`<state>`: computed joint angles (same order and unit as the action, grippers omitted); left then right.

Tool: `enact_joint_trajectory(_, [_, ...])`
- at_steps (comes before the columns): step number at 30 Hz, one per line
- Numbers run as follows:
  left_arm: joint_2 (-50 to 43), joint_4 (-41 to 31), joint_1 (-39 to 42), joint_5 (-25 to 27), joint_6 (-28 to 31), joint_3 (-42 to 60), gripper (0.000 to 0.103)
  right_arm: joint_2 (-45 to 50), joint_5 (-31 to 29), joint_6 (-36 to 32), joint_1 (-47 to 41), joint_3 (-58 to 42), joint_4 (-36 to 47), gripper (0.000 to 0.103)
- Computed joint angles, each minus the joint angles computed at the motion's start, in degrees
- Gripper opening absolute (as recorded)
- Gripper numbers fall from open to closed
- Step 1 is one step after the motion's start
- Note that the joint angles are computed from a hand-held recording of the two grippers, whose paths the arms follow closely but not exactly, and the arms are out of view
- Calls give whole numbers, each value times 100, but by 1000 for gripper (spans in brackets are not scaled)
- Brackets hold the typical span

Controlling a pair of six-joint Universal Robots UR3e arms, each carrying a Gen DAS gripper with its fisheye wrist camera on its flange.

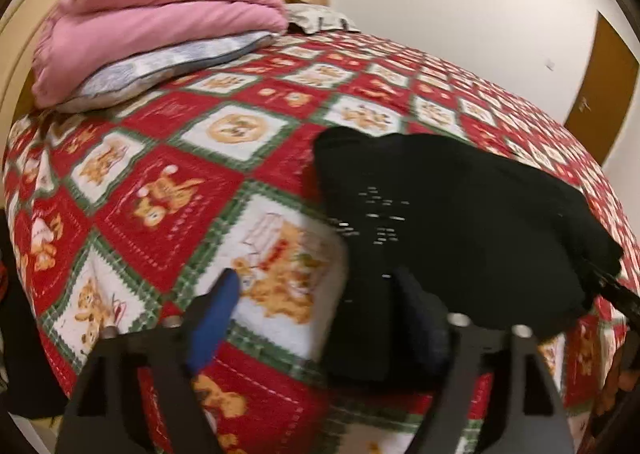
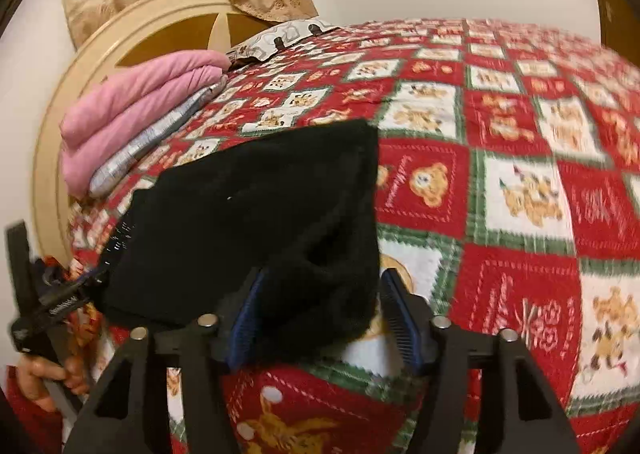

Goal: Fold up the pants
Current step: 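Lower the folded pants onto the quilt and open both grippers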

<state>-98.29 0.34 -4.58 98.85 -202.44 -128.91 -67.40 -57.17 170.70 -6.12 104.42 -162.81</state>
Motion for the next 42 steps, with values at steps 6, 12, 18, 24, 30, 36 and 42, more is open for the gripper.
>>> enact_joint_trajectory(6, [-252,-315,-325,715,35,413,98,-675,426,88,-419,850,-278,61])
enact_joint_trajectory(12, [-222,-281,-303,694,-324,320,98,-1287,-215,325,-162,1373,-1452,60])
enact_joint_trajectory(18, [-267,-799,-626,1208,-329,670,98,-733,-1094,131,714,408,-1133,37])
enact_joint_trajectory(24, [-211,-982,-747,1401,-376,689,99,-441,-1484,80,736,429,-1031,37])
enact_joint_trajectory(30, [-197,-1271,-998,1737,-574,780,101,-419,-1277,469,462,801,-1215,54])
enact_joint_trajectory(36, [-237,-1471,-1317,2132,-774,846,101,-889,-1126,545,310,1255,-928,57])
enact_joint_trajectory(42, [-97,-1760,-1484,2212,-1055,809,101,-1782,-1040,752,77,2266,-1319,57])
